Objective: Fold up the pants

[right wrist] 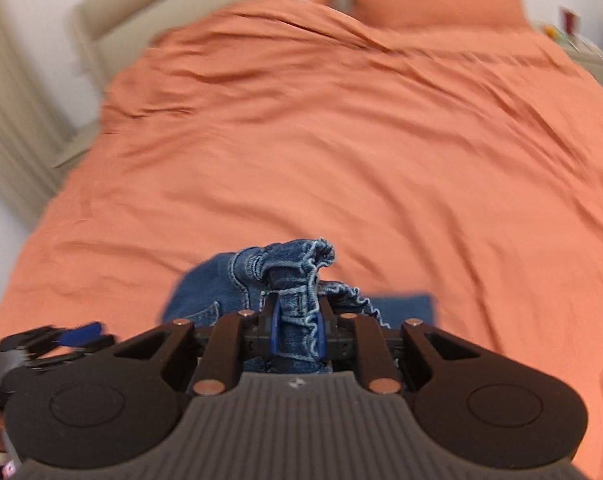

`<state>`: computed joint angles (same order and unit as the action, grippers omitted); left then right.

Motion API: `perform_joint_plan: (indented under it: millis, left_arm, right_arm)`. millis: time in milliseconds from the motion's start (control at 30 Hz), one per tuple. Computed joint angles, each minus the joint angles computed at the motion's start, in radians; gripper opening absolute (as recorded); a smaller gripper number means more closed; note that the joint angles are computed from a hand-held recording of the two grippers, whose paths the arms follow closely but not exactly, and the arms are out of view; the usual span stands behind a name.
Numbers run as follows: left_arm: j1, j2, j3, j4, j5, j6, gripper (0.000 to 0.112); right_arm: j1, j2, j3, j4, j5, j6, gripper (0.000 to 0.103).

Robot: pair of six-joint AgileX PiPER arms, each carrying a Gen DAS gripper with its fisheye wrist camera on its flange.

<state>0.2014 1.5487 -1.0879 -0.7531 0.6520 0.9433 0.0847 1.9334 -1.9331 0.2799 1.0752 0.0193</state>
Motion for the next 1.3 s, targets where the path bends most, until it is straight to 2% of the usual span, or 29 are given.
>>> perform_joint_plan:
  millis: [167,267,433,533,600,633,767,833,900,967,1033,1133,1200,1300]
  left_arm:
    - [-0.098,0.091,-0.008,-0.004,-0.088,0.017,0.042]
    - [-0.140,0.161,-0.042,0.024,-0.131,-0.028,0.041]
    - [-0.184,0.255,-0.102,0.175,-0.153,-0.178,0.039]
    - [-0.192,0.241,-0.088,0.211,-0.168,-0.195,0.039]
    - [-0.193,0.210,-0.065,0.227,-0.176,-0.201,0.040]
    - [-0.188,0.187,-0.046,0.224,-0.178,-0.190,0.040]
    - [-0.145,0.055,0.059,0.164,-0.156,-0.087,0.040]
    - [-0.108,-0.022,0.103,0.135,-0.104,-0.044,0.039]
    - [-0.078,-0.098,0.137,0.128,-0.046,-0.030,0.040]
    - [-0.053,-0.171,0.163,0.146,0.014,-0.024,0.040]
    - [-0.038,-0.245,0.198,0.174,0.055,-0.031,0.045]
    - [-0.027,-0.337,0.245,0.222,0.126,-0.049,0.045]
    - [-0.027,-0.410,0.309,0.243,0.138,-0.040,0.046]
    - [-0.073,-0.500,0.409,0.315,0.093,-0.088,0.056]
  right_arm:
    - [-0.114,0.038,0.180,0.076,-0.117,-0.098,0.011]
    - [-0.138,0.103,0.199,0.107,-0.163,-0.150,0.011]
    - [-0.162,0.186,0.202,0.125,-0.198,-0.197,0.013]
    - [-0.170,0.187,0.226,0.151,-0.227,-0.210,0.021]
    - [-0.168,0.135,0.298,0.141,-0.287,-0.216,0.039]
    - [-0.163,0.093,0.349,0.137,-0.325,-0.224,0.040]
    - [-0.183,-0.146,0.652,0.262,-0.506,-0.386,0.038]
    - [-0.198,-0.273,0.810,0.384,-0.574,-0.510,0.036]
    - [-0.196,-0.398,0.970,0.536,-0.678,-0.655,0.026]
    - [-0.172,-0.484,1.073,0.634,-0.745,-0.727,0.025]
    - [-0.133,-0.525,1.133,0.679,-0.798,-0.724,0.025]
    - [-0.059,-0.531,1.183,0.697,-0.925,-0.678,0.025]
    - [-0.052,-0.517,1.196,0.801,-0.930,-0.750,0.025]
    - [-0.041,-0.484,1.216,0.826,-0.936,-0.763,0.025]
